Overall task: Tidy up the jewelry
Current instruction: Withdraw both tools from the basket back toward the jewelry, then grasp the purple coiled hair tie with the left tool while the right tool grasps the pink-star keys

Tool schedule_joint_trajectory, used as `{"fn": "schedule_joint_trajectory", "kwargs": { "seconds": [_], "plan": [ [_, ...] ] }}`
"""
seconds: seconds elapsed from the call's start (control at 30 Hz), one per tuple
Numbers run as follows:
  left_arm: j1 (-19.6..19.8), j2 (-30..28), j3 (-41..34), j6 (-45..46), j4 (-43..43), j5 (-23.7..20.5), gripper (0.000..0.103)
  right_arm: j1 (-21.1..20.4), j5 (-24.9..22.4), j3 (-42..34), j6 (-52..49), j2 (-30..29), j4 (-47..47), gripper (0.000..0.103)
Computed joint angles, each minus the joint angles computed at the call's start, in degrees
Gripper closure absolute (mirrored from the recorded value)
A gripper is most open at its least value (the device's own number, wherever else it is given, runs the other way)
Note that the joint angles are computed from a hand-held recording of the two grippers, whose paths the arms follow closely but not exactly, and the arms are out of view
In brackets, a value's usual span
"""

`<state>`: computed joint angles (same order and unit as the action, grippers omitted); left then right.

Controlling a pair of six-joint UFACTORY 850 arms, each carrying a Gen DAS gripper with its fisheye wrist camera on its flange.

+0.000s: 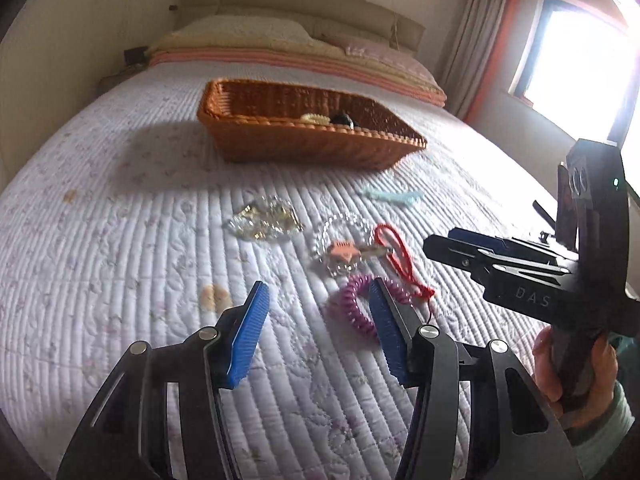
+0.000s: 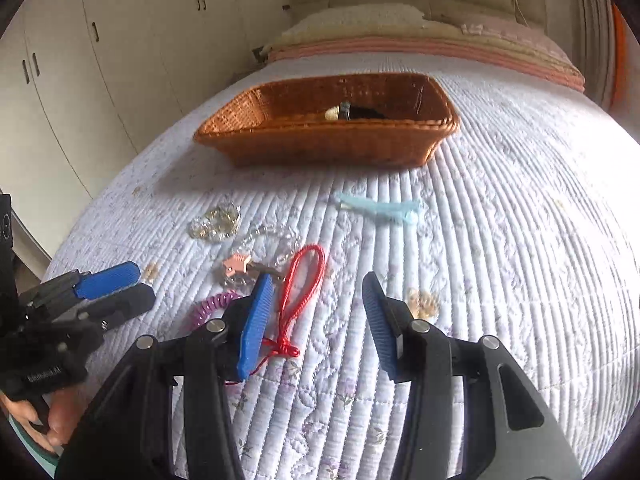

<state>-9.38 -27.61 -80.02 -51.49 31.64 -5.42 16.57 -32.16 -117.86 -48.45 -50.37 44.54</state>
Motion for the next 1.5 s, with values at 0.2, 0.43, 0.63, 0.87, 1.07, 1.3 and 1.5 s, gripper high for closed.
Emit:
{"fn": "schedule_joint_trajectory", "kwargs": {
  "seconds": [0.2, 0.43, 0.63, 0.87, 1.07, 1.3, 1.5],
  "plan": [
    [-2.41, -4.68, -5.53, 4.09, 1.54, -7.04, 0.063, 0.44, -3.21, -2.69, -5.58, -1.58, 3.36, 0.067],
    [-2.57, -3.84, -4.64, 4.19, 2.02, -8.03, 0.094, 2.34, -7.70, -13.21, -0.37, -7.80, -5.27, 0.069],
    [-0.14, -0.62, -0.24, -6.11, 8.58, -8.03, 0.094, 2.91, -10.32, -13.00, -1.12, -7.89, -7.07, 0.080],
    [1.23, 1.22, 2.87, -11.04, 12.04, -4.91, 0.094, 2.92, -10.52, -3.58, -5.17, -2.51, -3.89, 0.086],
    [1.21, 1.35, 3.69, -15.63, 16.84, -3.16, 0.094, 3.02, -8.10, -5.00, -0.69, -2.09, -3.04, 0.086],
    [1.55, 1.46, 4.22, -16.42, 17.53, -1.50, 0.093, 6.17, -2.44, -11.14, 16.46, -6.22, -19.32, 0.086],
    [1.36, 1.35, 4.26, -18.52, 20.36, -1.26, 0.093, 5.92, -10.51, -22.03, 18.89, -12.91, -18.59, 0.085]
  ]
}}
